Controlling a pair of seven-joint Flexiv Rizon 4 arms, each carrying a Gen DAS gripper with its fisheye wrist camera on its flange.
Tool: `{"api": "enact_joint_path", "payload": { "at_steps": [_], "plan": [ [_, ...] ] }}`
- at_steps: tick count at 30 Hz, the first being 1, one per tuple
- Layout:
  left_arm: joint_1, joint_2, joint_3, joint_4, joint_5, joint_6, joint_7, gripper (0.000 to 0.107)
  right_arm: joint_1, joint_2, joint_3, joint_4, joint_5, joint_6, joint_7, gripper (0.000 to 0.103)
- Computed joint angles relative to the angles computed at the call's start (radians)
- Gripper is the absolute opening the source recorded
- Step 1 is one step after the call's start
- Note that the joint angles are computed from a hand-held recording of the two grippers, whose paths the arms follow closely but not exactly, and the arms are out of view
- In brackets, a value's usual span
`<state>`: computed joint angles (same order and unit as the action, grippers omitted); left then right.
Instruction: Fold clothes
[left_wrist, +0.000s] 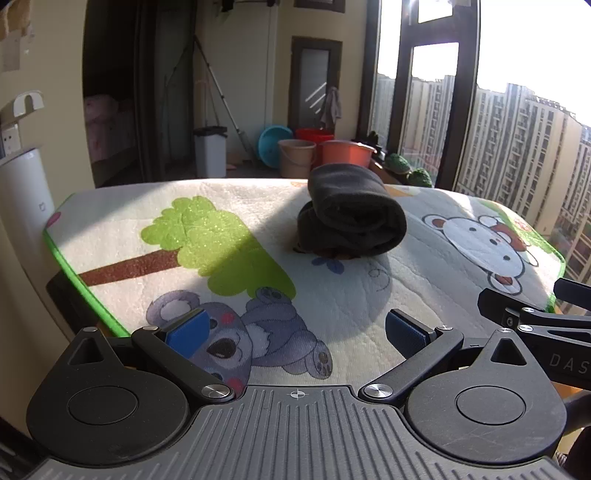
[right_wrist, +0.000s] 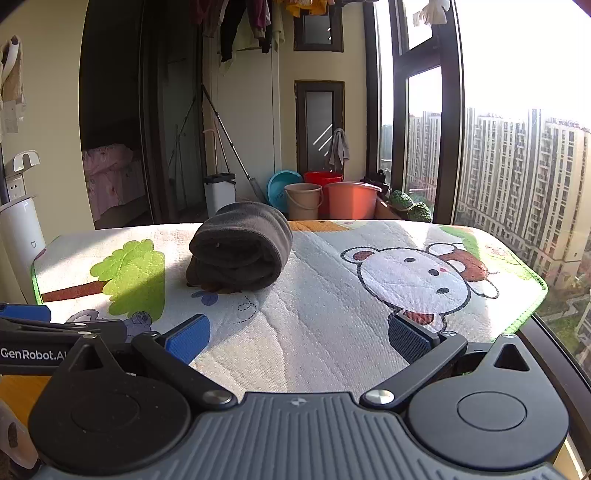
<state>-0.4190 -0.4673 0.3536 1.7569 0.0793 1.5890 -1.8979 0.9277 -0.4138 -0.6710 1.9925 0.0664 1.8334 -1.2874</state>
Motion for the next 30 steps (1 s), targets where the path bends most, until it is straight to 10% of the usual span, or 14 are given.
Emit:
{"api": "enact_joint_path", "payload": {
  "at_steps": [30],
  "plan": [
    [0.036, 0.009, -0.039, -0.011, 0.049, -0.043, -0.032, 0.103, -0.038, 0.01, 0.04, 0.002, -0.033, -0.011, 0.014, 0.103]
  ]
}}
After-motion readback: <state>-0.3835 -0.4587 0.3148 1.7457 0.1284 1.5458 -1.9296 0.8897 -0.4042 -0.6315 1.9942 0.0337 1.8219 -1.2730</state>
